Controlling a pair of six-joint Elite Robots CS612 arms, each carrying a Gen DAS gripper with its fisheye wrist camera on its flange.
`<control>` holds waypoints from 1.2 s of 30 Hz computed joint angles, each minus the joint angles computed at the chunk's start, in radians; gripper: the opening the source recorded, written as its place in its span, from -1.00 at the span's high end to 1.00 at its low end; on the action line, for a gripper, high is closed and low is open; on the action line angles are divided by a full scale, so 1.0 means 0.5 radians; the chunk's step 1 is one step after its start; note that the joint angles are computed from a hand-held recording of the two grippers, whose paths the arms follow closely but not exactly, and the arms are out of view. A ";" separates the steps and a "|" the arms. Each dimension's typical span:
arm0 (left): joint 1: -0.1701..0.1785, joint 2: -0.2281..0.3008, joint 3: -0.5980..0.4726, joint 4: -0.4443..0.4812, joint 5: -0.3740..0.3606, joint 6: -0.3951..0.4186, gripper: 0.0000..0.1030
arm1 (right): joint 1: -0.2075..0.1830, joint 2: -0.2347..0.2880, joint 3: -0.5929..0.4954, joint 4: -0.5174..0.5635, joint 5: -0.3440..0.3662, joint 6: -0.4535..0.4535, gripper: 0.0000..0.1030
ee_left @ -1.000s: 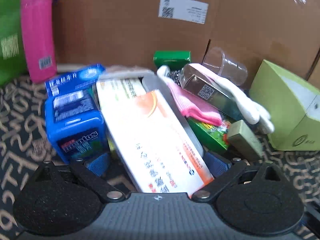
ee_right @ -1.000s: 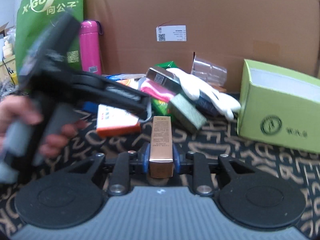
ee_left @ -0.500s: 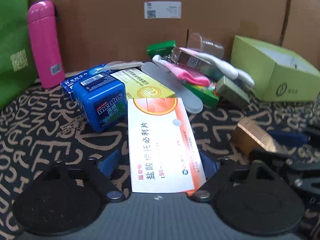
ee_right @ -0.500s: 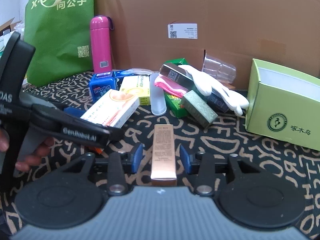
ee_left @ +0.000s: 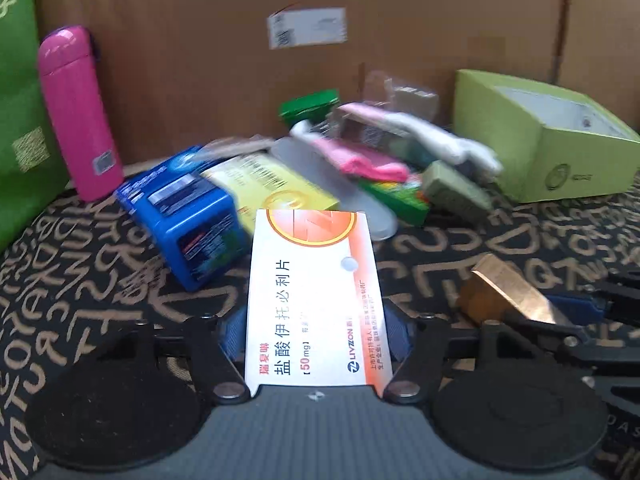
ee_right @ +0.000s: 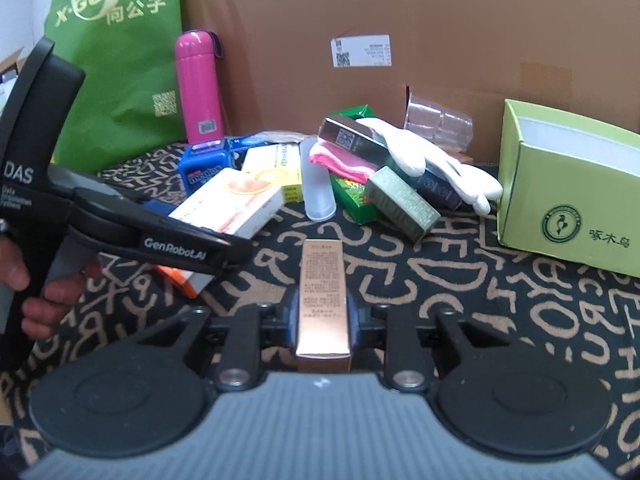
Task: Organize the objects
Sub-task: 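Carry both boxes into the light-green box and open both tools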
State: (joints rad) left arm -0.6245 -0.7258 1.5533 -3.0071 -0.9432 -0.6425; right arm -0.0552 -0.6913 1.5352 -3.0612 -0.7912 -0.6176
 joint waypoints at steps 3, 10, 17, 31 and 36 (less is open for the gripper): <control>-0.037 0.004 -0.023 -0.213 0.031 0.216 -0.35 | -0.040 -0.018 0.010 -0.098 0.051 0.092 0.54; -0.029 0.128 -0.407 -0.529 -0.147 0.702 -0.36 | -0.115 0.018 -0.198 -0.542 -0.123 0.511 0.54; 0.045 0.438 -1.099 -0.228 -0.350 0.675 -0.36 | -0.093 0.196 -0.677 -0.397 -0.523 0.655 0.54; 0.130 0.810 -1.754 0.289 -0.616 0.485 -0.77 | -0.024 0.549 -1.329 0.462 -0.858 0.467 0.04; 0.117 0.772 -1.697 0.224 -0.557 0.482 -0.78 | -0.032 0.525 -1.249 0.220 -0.890 0.397 -0.77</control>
State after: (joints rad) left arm -0.5658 -0.3399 0.7049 -2.8950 -1.2218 -0.4014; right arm -0.0712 -0.4286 0.9108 -2.9512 -1.2364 -0.4194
